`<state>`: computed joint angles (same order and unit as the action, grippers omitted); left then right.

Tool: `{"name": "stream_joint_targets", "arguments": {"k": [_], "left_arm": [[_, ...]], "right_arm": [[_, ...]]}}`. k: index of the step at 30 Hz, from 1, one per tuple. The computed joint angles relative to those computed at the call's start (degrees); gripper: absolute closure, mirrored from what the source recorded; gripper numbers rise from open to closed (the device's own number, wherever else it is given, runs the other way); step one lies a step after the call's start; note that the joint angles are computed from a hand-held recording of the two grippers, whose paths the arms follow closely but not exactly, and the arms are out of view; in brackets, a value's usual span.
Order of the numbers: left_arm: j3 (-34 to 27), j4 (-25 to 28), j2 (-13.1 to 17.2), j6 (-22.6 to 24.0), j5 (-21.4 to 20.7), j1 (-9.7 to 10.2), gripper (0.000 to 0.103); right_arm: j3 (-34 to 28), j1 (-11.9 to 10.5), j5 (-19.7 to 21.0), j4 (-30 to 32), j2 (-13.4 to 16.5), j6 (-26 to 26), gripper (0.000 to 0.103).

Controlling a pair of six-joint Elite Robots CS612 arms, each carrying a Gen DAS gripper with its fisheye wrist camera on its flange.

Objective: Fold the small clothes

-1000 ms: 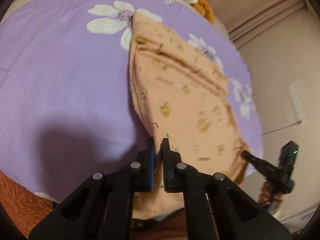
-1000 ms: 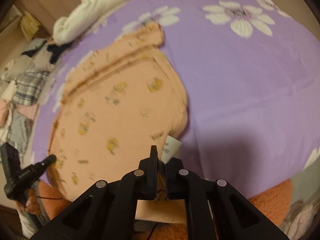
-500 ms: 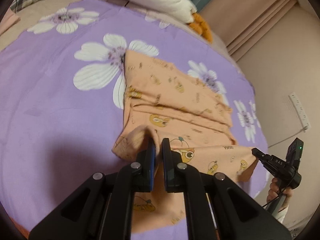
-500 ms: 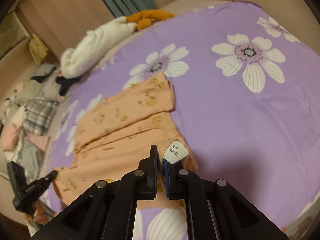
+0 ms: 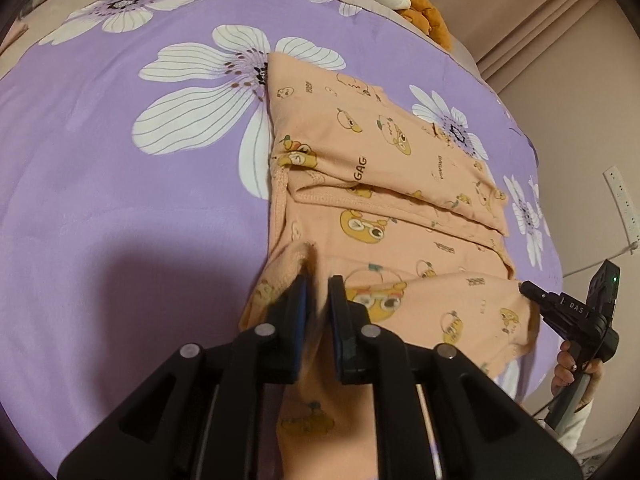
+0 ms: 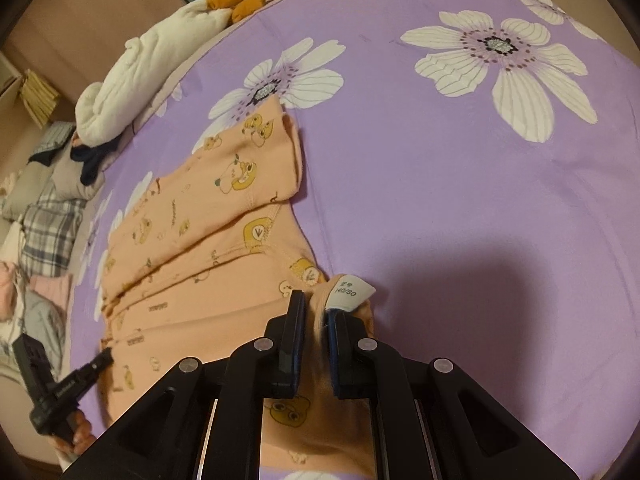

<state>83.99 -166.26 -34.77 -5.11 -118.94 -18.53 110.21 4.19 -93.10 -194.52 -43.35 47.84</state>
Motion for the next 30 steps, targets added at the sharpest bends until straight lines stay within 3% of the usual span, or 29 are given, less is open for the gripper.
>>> {"name": "stream_joint_targets", "arguments": {"k": [3, 8, 19, 24, 25, 27, 29, 30], "left_arm": [[2.0, -1.1, -1.4, 0.4, 1.1, 0.24, 0.081], [4.7, -2.0, -3.0, -0.5, 1.4, 0.75, 0.053], [9.5, -2.9, -4.3, -0.5, -2.4, 1.78, 0.053], [10.1, -3.1, -4.3, -0.3, -4.1, 1.68, 0.055], [10.3, -3.2, -4.2, -0.1, -4.5, 1.66, 0.055], [10.5, -3.6, -4.2, 0.4, -4.8, 1.5, 0.065], [10.1, -1.8, -4.1, 1.8, -5.5, 1.4, 0.097], [10.0, -1.1, -4.0, 2.1, -5.7, 1.37, 0.096]], "right_arm": [[1.7, 0.4, -2.9, -0.9, -1.2, 0.5, 0.068], [4.9, 0.7, -2.7, -2.7, -2.6, 1.9, 0.066], [5.8, 1.1, 2.4, -3.9, -1.0, 3.4, 0.065], [5.6, 1.0, 3.5, -6.2, -0.2, 2.6, 0.065], [5.6, 1.1, 3.4, -6.2, -0.2, 2.3, 0.071], [5.5, 1.2, 3.8, -6.4, -0.1, 1.7, 0.082], [5.5, 1.3, 4.1, -7.1, 0.1, 1.3, 0.091], [5.4, 1.4, 3.9, -7.2, 0.1, 1.2, 0.092]]}}
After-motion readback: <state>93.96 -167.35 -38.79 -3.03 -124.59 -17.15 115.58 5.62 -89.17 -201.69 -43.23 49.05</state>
